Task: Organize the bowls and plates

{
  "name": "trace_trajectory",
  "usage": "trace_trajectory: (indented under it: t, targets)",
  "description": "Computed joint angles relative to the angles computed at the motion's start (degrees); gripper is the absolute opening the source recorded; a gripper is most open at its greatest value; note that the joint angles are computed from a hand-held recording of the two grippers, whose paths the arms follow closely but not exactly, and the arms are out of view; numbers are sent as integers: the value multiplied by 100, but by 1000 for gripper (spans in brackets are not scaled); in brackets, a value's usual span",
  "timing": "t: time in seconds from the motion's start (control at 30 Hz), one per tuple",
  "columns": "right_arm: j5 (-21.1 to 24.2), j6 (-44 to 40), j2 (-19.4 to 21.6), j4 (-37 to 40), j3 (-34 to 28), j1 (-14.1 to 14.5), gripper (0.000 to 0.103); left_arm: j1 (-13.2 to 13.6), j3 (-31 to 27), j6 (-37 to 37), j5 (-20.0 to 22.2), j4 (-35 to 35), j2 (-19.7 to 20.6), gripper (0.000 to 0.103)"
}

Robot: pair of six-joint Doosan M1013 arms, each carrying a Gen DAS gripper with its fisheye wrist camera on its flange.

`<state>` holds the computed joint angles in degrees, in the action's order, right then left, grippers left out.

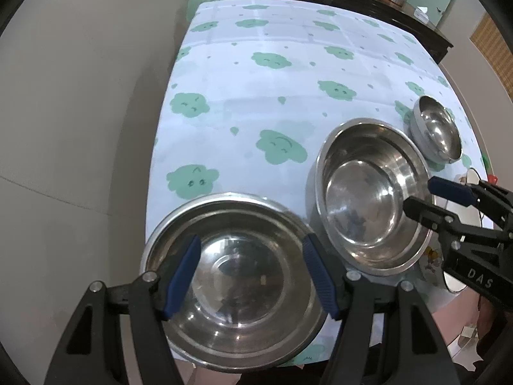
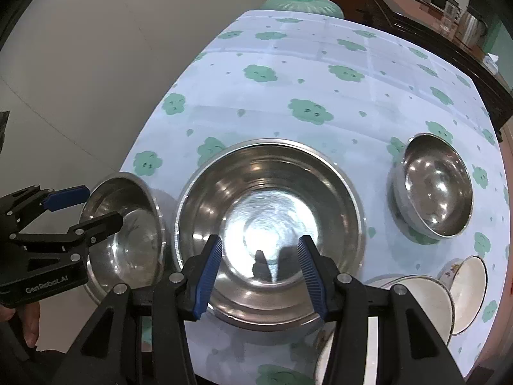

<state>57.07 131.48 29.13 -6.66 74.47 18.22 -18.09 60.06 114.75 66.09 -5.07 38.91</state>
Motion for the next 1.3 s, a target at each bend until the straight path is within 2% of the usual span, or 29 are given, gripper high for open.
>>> trace_trajectory:
  t: [0.5, 1.3]
  targets:
    - [-37, 195, -97, -8, 187, -152, 52, -132, -228, 142, 161, -106, 145, 67]
    - [189, 666, -231, -67, 556, -391, 52, -377, -519, 428, 526, -120, 432, 67]
